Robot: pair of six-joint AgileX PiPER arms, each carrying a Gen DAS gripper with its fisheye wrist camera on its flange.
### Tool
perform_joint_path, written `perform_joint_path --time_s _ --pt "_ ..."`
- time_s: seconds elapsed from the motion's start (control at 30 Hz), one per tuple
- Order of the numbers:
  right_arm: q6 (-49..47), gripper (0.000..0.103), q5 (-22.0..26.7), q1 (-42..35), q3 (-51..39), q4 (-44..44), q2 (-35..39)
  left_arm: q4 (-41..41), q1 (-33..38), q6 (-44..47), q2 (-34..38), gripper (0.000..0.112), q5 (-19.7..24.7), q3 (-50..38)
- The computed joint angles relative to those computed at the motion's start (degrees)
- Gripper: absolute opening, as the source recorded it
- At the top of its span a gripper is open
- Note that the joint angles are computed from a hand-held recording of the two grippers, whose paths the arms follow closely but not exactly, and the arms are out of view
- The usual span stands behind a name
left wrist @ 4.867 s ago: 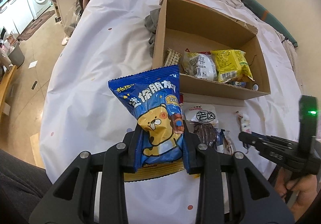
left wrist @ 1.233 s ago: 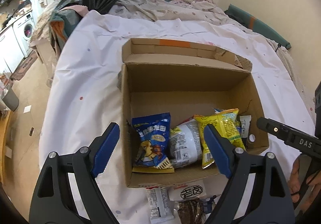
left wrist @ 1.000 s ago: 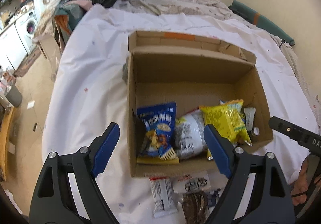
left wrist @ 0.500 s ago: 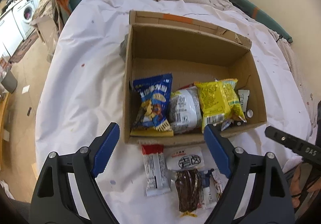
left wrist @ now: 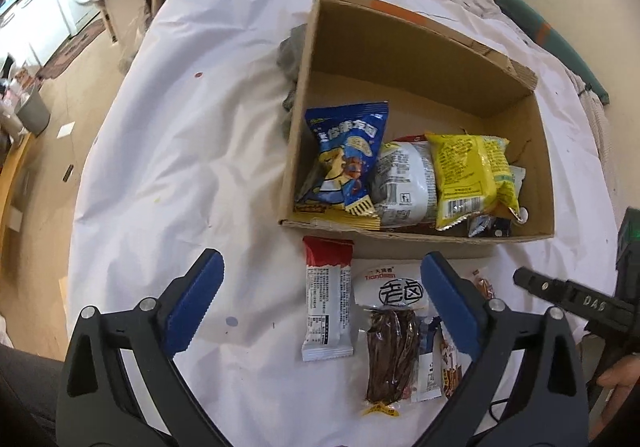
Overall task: Organize snacks
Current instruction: 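Grasp the red-topped white bar with the left tool while the right tool grasps a clear sausage packet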
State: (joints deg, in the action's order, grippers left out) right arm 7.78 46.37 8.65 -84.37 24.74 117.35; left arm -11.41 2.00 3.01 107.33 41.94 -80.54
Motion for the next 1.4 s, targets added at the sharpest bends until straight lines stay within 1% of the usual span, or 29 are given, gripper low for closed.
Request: perform_joint_path --time_s 0.07,0.17,0.27,0.33,0.37,0.4,0.43,0.47,0.53,0.63,0.67,0.73,0.8,0.9,0.97,1.03,1.07,1.13,1.2,1.4 --pt "0.95 0.072 1.12 0.74 -1.28 -1.55 1.33 0.77 0.21 -0.97 0.16 0.098 0.34 -0.30" --pt "3.45 0.072 3.28 2.75 -4.59 -6.33 4.07 0.98 0.51 -1.26 0.51 0.098 0.99 -0.69" --pt "4.18 0.069 5.38 5.01 -8.58 -10.03 7.64 1.21 0.59 -2.05 1.44 0.098 2.29 -1.72" --pt "5.73 0.058 7.90 7.16 -12.31 -14.50 10.37 1.76 0.72 -2.44 2.85 0.098 4.29 -3.20" --pt "5.83 0.056 8.21 7.72 -13.03 -15.62 10.93 1.57 0.92 -2.26 3.57 0.098 5.33 -3.93" --pt "5.87 0.045 8.85 8.74 -13.95 -17.93 11.52 1.63 1.20 -2.30 4.37 0.098 6.27 -4.55" --pt "5.96 0.022 9.51 9.31 -14.61 -19.30 11.88 2.12 1.38 -2.57 5.07 0.098 6.87 -4.96" --pt "5.64 0.018 9.18 9.39 -14.12 -19.27 11.56 3.01 1.50 -3.22 5.80 0.098 7.36 -5.39" --pt "3.46 0.017 8.36 8.73 -13.05 -15.86 10.78 3.17 1.93 -3.59 6.87 0.098 7.83 -5.69" --pt "2.54 0.017 5.76 8.49 -10.14 -13.48 8.03 1.97 2.19 -3.60 9.24 0.096 8.76 -6.58" --pt "2.20 0.017 5.07 8.42 -9.31 -12.72 7.19 1.41 1.84 -3.28 10.61 0.094 9.55 -7.35" --pt "1.87 0.017 3.58 8.28 -7.60 -11.61 5.49 0.54 1.00 -2.28 12.56 0.080 10.40 -8.31" --pt "1.41 0.017 3.21 7.69 -6.81 -10.45 4.49 1.95 -0.64 -2.53 14.71 0.076 10.95 -9.49" --pt "0.51 0.017 2.59 6.49 -5.35 -9.13 3.10 5.10 -2.23 -4.55 15.94 0.075 9.35 -9.63" --pt "-0.38 0.017 2.59 5.59 -4.81 -8.44 2.50 6.70 -3.08 -5.01 16.47 0.074 9.43 -10.19" --pt "-1.48 0.017 2.57 4.96 -4.12 -7.63 1.78 8.02 -3.70 -5.53 16.27 0.053 9.15 -9.84" --pt "-2.31 0.017 2.48 4.49 -3.26 -7.31 1.09 9.53 -4.14 -6.15 16.34 0.048 9.41 -9.79" --pt "-2.54 0.017 2.99 4.53 -3.90 -7.35 1.12 11.87 -4.59 -6.88 15.90 0.029 8.90 -8.73" --pt "-1.99 0.017 3.15 5.20 -5.24 -7.44 2.08 10.90 -4.01 -5.93 15.23 0.028 8.90 -8.01" --pt "-5.48 0.017 3.17 4.18 -3.60 -4.70 0.54 11.26 -2.45 -6.71 12.38 0.028 8.17 -5.25"
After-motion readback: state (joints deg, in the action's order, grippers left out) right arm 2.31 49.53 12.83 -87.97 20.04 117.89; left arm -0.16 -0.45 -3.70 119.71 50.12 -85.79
